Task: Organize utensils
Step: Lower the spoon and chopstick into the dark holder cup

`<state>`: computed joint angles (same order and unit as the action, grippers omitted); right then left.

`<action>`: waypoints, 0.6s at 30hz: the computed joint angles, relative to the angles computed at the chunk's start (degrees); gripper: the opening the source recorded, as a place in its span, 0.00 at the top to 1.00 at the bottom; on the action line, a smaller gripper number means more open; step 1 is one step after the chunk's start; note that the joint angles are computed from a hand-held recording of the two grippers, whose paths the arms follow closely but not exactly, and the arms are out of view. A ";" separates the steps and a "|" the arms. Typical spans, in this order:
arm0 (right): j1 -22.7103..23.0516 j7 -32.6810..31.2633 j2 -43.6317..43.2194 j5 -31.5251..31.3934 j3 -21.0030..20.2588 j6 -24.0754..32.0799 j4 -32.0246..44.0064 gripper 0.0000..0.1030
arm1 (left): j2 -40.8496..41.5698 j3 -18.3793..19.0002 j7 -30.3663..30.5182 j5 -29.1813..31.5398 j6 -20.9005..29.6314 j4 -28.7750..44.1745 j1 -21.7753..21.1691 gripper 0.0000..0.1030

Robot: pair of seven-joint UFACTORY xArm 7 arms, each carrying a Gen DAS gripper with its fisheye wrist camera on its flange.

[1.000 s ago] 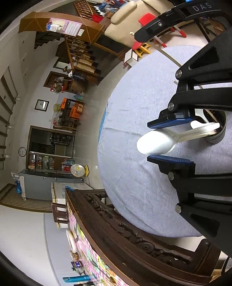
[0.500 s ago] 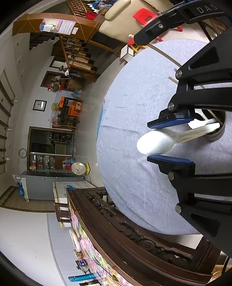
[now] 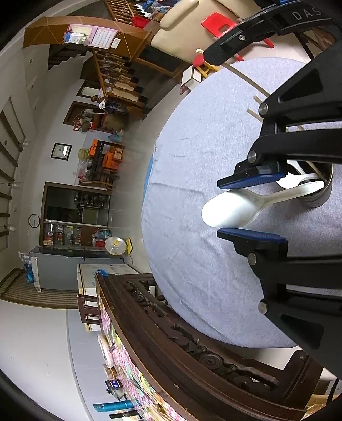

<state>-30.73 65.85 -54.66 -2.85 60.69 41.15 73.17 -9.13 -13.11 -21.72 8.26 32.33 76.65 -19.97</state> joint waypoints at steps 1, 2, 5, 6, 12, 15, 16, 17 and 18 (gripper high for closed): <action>0.03 0.02 -0.03 0.04 -0.01 -0.19 -0.21 0.95 | -0.10 0.29 0.63 -0.96 -0.51 -0.34 -0.21 0.70; 0.19 0.05 -0.10 0.08 -0.02 -0.30 -0.43 0.95 | -0.15 0.30 0.70 -1.10 -0.75 -0.45 -0.21 0.70; 0.28 0.28 -0.03 0.09 0.05 -0.83 -0.85 0.95 | -0.49 0.39 1.09 -1.86 -2.06 -1.25 -0.40 0.70; 0.39 0.25 0.08 0.08 0.07 -0.92 -1.01 0.95 | -0.52 0.12 0.66 -1.13 -2.46 -1.44 -0.21 0.70; 0.89 0.41 0.56 -0.19 0.30 -1.02 -1.36 0.95 | -0.87 0.21 1.04 -1.91 -4.60 -3.17 -0.39 0.70; 1.18 0.70 0.21 -0.35 0.38 -1.02 -1.80 0.95 | -1.44 0.14 0.66 -1.84 -6.86 -4.75 -0.21 0.70; 1.26 0.75 0.27 -0.34 0.40 -1.12 -1.95 0.95 | -1.73 0.41 1.22 -2.67 -8.19 -5.68 -0.43 0.70; 1.41 0.90 0.23 -0.33 0.38 -1.18 -2.07 0.95 | -1.98 0.35 1.10 -2.40 -9.12 -6.53 -0.21 0.70; 1.49 1.02 0.19 -0.35 0.44 -1.20 -2.17 0.95 | -2.20 0.13 0.72 -1.92 -9.67 -7.10 0.06 0.70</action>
